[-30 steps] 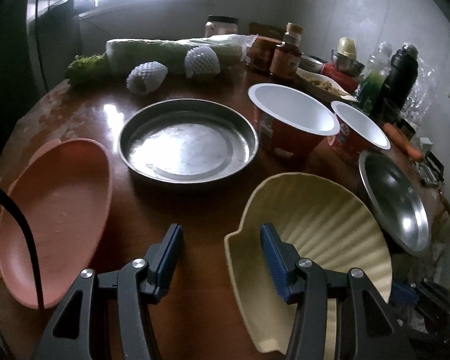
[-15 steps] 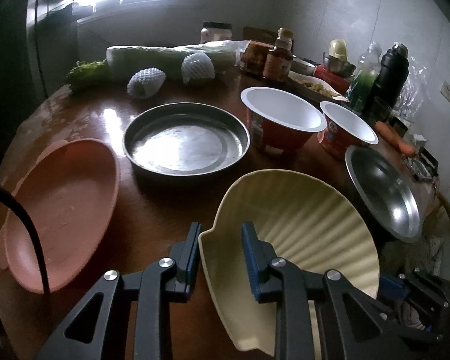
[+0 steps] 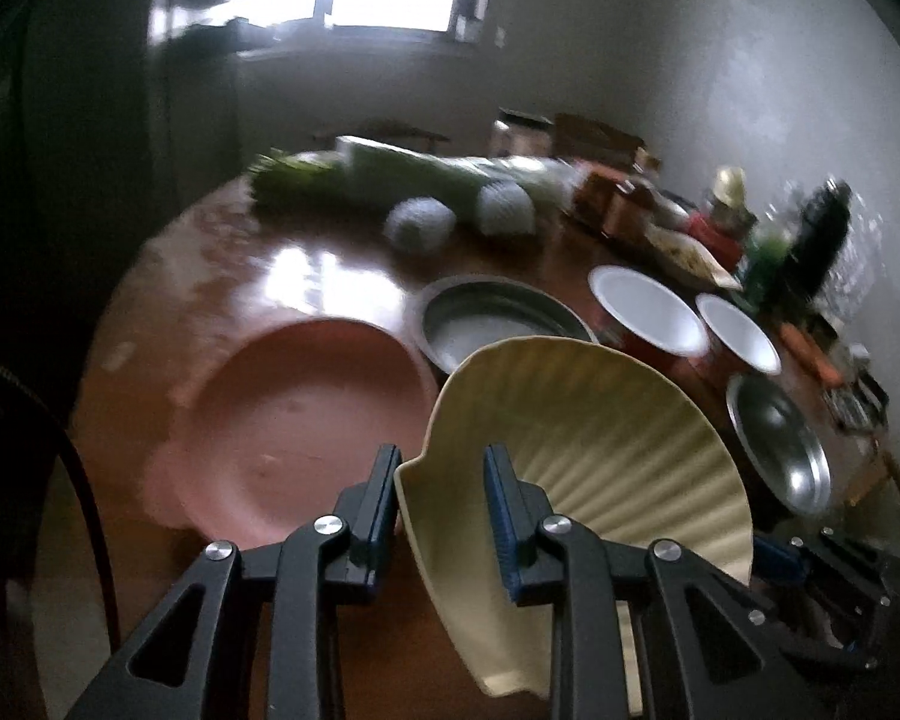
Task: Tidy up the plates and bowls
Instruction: 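Lift the cream shell dish with the left gripper toward the pink plate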
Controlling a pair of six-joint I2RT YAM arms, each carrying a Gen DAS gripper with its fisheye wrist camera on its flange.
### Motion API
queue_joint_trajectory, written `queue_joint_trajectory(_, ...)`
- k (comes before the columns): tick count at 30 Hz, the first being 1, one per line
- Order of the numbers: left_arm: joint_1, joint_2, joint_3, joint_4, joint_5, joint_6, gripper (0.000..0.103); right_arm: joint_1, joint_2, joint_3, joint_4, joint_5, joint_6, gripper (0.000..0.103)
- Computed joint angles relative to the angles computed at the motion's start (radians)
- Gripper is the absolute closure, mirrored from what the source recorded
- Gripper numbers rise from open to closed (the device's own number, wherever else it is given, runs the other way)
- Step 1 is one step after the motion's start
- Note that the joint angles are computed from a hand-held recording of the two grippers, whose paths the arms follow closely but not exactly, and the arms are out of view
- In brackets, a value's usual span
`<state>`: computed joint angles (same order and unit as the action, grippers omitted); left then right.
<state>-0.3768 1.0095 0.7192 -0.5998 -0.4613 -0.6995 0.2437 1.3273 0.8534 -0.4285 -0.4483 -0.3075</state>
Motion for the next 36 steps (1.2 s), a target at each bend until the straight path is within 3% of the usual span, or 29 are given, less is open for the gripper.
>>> queue_joint_trajectory(8,0.238,-0.146,-0.014,-0.072,0.065,0.126,0.075,0.22,0.025,0.053,0.029,0.076,0.078,0.07)
queue_joint_trajectory(20,0.561,-0.02,-0.001,0.037,0.26,0.333,0.075,0.361,0.178,0.184,0.075,0.13,0.2,0.069)
queue_joint_trajectory(36,0.579,0.169,0.004,0.181,0.274,0.368,0.068,0.406,0.292,0.233,0.074,0.207,0.257,0.067)
